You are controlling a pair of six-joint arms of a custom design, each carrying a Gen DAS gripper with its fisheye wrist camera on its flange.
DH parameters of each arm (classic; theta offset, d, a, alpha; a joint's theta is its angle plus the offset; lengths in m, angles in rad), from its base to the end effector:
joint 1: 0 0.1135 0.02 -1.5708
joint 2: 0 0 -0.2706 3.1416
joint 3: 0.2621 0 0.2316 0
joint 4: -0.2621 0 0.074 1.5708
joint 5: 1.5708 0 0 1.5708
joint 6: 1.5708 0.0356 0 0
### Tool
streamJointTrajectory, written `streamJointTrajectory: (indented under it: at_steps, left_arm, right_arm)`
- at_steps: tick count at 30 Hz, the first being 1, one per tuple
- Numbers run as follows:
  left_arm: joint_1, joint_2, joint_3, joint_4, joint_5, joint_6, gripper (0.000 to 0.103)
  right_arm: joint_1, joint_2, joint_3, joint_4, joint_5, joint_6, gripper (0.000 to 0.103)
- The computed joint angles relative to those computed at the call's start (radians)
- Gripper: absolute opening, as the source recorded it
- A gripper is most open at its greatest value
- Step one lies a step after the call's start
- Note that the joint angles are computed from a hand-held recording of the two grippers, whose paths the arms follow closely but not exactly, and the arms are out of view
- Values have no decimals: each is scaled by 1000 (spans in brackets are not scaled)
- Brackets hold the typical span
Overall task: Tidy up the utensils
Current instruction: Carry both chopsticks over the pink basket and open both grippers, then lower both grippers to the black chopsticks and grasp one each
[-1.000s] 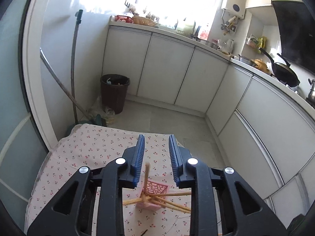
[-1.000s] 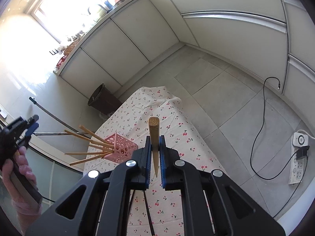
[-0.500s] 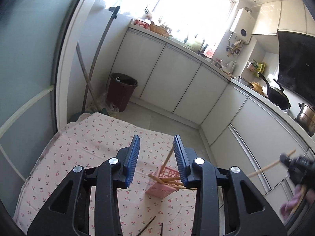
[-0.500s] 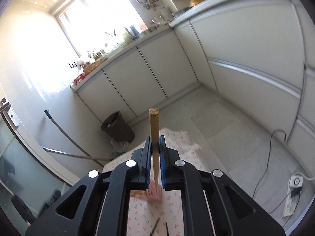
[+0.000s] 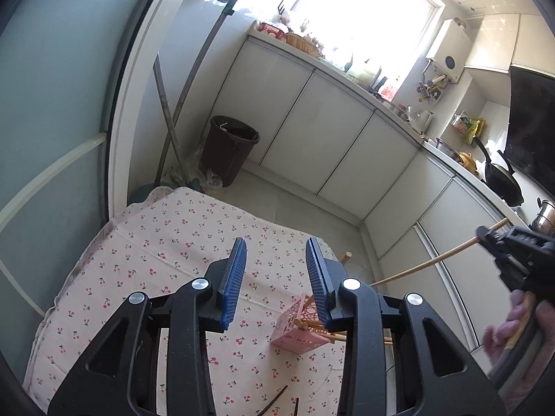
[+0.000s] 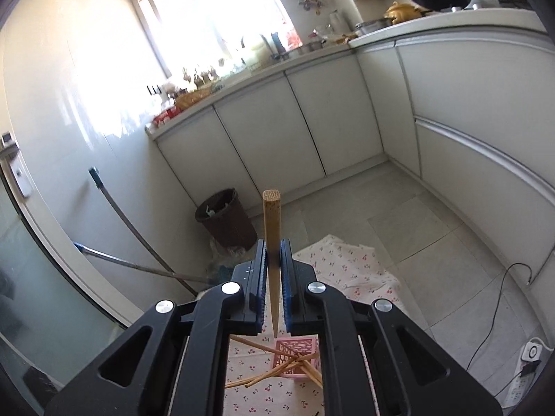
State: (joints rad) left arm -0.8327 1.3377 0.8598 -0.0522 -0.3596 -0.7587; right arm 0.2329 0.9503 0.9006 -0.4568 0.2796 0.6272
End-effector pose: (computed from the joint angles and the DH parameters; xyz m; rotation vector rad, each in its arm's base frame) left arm 0.1952 -0.1960 0.2729 -0.1414 2.1144 -0.5947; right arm 0.1810 0.0328 0.3300 0.5702 1.9843 0.2419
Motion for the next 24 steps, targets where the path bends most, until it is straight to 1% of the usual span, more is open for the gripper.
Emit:
streamJointTrajectory:
  at_steps: [2, 4, 6, 7, 9, 11, 12, 13, 14, 15, 16, 17, 18, 20, 21, 22, 24]
  left_arm:
    - [11, 13, -4, 3, 6, -1, 36]
    - [21, 30, -4, 5, 32, 3, 37]
    - [18, 37, -6, 7, 46, 8, 37]
    - [14, 37, -8, 12, 50, 12, 37]
    - [-3, 30, -8, 23, 61, 24, 37]
    - [-27, 23, -7, 26, 68, 27, 39]
    - [-49, 20, -4, 25, 62, 35, 39]
    - [-67, 20, -1, 22, 51, 43, 41]
    - [-90, 19, 3, 16, 33, 49, 42]
    - [-113, 22, 8, 10, 16, 54, 43]
    - [-134, 25, 12, 4, 3, 57, 45]
    - [-152, 30, 17, -4, -5, 58, 48]
    - [-174, 40, 25, -19, -12, 56, 49]
    - [-209, 65, 37, -41, -27, 51, 57]
    - [-231, 85, 47, -57, -39, 48, 59]
    - [-243, 102, 54, -70, -45, 46, 62]
    - [-265, 124, 52, -81, -58, 39, 63]
  right_arm:
    - [7, 40, -70, 91, -14, 5, 11]
    - [11, 83, -133, 161, -43, 27, 15]
    - [31, 91, -163, 183, -39, 39, 17]
    - [61, 92, -170, 176, -8, 40, 17]
    - [116, 94, -167, 144, 56, 40, 17]
    - [189, 57, -185, 101, 139, 51, 17]
    - [225, 43, -191, 82, 181, 59, 20]
    - [272, 20, -201, 55, 230, 69, 27]
    - [310, 6, -207, 32, 270, 82, 31]
    - [357, -10, -213, -1, 317, 103, 33]
    - [410, -21, -219, -42, 370, 132, 33]
    - [443, -28, -224, -70, 400, 154, 33]
    - [472, -36, -230, -99, 423, 177, 34]
    - [543, -49, -249, -171, 466, 255, 40]
    - [572, -62, -264, -202, 481, 294, 44]
    - [584, -61, -273, -214, 486, 315, 45]
    - [627, -77, -300, -272, 500, 398, 48]
